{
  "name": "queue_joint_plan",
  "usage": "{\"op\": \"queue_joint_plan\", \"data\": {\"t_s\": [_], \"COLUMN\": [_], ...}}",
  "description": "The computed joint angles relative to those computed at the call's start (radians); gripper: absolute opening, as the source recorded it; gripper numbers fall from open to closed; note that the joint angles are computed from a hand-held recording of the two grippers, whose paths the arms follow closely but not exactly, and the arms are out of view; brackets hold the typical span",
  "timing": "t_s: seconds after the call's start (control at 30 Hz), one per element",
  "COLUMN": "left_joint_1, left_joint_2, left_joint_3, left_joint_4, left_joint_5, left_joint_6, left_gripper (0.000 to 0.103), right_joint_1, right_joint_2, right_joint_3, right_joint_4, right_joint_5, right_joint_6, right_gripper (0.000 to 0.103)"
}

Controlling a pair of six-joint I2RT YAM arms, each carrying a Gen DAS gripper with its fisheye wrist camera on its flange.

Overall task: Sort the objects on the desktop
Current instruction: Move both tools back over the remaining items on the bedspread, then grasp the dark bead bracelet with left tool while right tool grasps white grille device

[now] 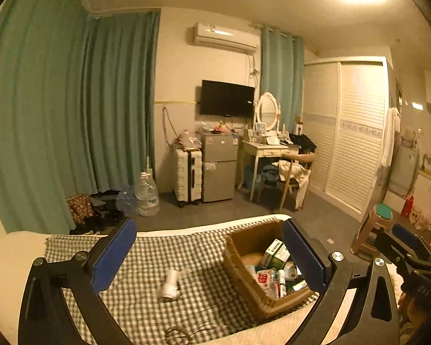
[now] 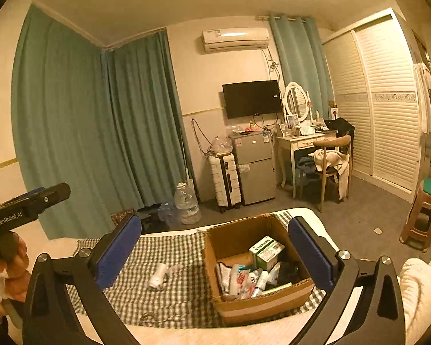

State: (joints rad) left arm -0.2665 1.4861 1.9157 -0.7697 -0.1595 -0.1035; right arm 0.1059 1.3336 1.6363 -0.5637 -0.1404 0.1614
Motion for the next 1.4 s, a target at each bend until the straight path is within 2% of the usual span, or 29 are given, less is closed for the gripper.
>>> {"op": "queue_joint_plan", "data": {"t_s": [0.2,0.3,0.4,0.5,0.63,0.77,0.87,0.97,1.1,1.27,1.33,1.4], "left_joint_1": [0.117,0.189,0.285,0.375,0.419,0.417,0.409,0.371,0.330,0.313,0.296,0.289], "left_joint_2": [-0.079,-0.129,-0.174,-0.176,-0.171,-0.158,-0.113,-0.040,0.123,0.325,0.414,0.473], "left_joint_3": [0.087,0.101,0.099,0.116,0.067,-0.063,-0.166,-0.270,-0.361,-0.394,-0.396,-0.403], "left_joint_4": [-0.145,-0.166,-0.161,-0.174,-0.130,-0.015,0.086,0.203,0.326,0.360,0.373,0.366], "left_joint_5": [0.075,0.119,0.184,0.235,0.214,0.174,0.174,0.114,0.056,0.071,0.048,0.070], "left_joint_6": [0.041,0.063,0.065,0.064,0.075,0.058,0.040,0.054,0.038,-0.006,0.004,0.003], "left_gripper": [0.103,0.103,0.103,0.103,0.103,0.103,0.103,0.103,0.103,0.103,0.103,0.103], "right_joint_1": [0.156,0.227,0.312,0.353,0.376,0.369,0.335,0.299,0.243,0.215,0.206,0.199], "right_joint_2": [-0.003,0.016,0.073,0.092,0.177,0.310,0.355,0.394,0.529,0.700,0.778,0.867], "right_joint_3": [0.182,0.245,0.342,0.357,0.419,0.514,0.458,0.368,0.312,0.307,0.337,0.413], "right_joint_4": [-0.178,-0.203,-0.254,-0.217,-0.186,-0.212,-0.139,-0.053,0.025,0.052,0.051,0.029], "right_joint_5": [0.137,0.175,0.281,0.300,0.312,0.330,0.263,0.185,0.065,0.008,-0.017,-0.056], "right_joint_6": [0.080,0.076,0.070,0.087,0.074,0.038,0.038,0.010,0.004,-0.022,-0.010,0.012], "right_gripper": [0.103,0.103,0.103,0.103,0.103,0.103,0.103,0.103,0.103,0.103,0.103,0.103]}}
